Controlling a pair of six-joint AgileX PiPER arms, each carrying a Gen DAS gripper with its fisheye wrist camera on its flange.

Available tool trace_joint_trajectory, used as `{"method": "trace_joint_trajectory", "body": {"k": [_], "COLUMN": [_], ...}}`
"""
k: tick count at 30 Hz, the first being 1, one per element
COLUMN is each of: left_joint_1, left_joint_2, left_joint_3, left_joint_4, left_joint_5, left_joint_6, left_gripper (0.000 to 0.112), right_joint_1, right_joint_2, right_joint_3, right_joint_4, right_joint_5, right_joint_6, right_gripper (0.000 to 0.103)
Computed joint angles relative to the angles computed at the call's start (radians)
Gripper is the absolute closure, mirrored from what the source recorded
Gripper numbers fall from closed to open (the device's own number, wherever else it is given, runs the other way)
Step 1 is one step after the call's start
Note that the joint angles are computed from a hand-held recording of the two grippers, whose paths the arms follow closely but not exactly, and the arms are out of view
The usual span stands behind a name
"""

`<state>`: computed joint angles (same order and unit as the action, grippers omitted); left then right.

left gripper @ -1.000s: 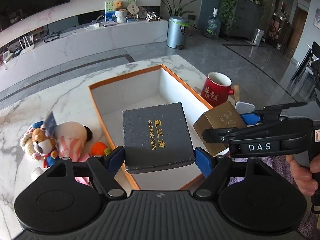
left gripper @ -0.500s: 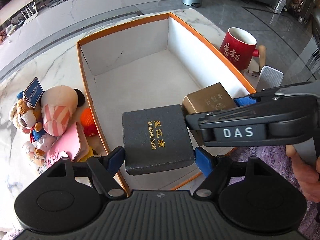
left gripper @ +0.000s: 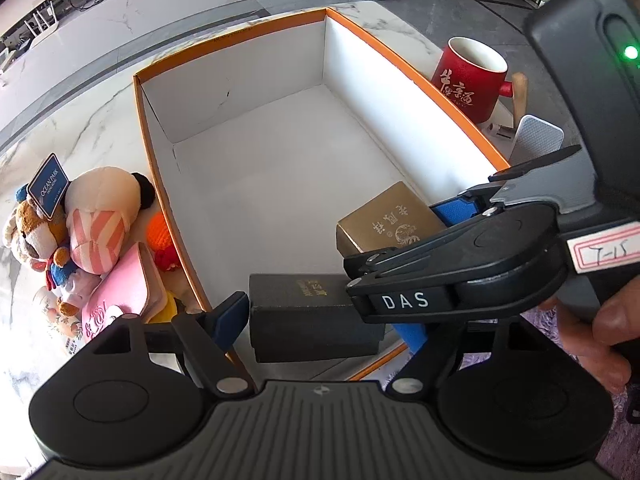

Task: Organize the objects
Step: 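Lift and carry the black box with left tool while right tool carries the gold box over the orange box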

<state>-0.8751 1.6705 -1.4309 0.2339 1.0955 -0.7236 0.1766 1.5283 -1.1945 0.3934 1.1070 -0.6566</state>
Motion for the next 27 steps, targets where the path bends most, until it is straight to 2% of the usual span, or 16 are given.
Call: {"method": "trace_joint_trajectory", "body": {"k": [6,9,15,19,22,27], "left_joint_1": [0.041,0.051,0.045,0.098,0.132,0.039], "left_joint_2": [-0.077,-0.147,-0.275,-0.327,-0.327,-0.262], "left_joint_3": [0.075,0.117,0.196,0.251,0.269,0.231], "left_joint_4": [-0.067,-0.077,0.056,0.049,-0.019,0.068], "left_joint_5": [-0.082,-0.109,-0.122,-0.155,-0.185,-0.165], "left_joint_6": [0.039,0.041,-0.089,-0.120,-0.019,0.104], "left_gripper": [0.020,0.024,0.030,0.040,0.042,0.052], "right_joint_1": [0.022,0.024,0.073,0.122,0.109,0.101], "right_joint_2": [0.022,0.034,0.049,0.070,0.083,0.084], "right_joint_3": [-0.006,-0.023,-0.042,-0.049,-0.073,-0.103], "right_joint_4": [-0.034,-0.042,-0.095,-0.151,-0.125,-0.129], "right_joint_5": [-0.007,0.000,-0.049,-0.072,-0.032,-0.013], "right_joint_6": [0.045,0.064,0.109,0.141,0.141,0.155], "right_gripper": [0.037,0.037,0.037,0.037,0.037,0.037]}}
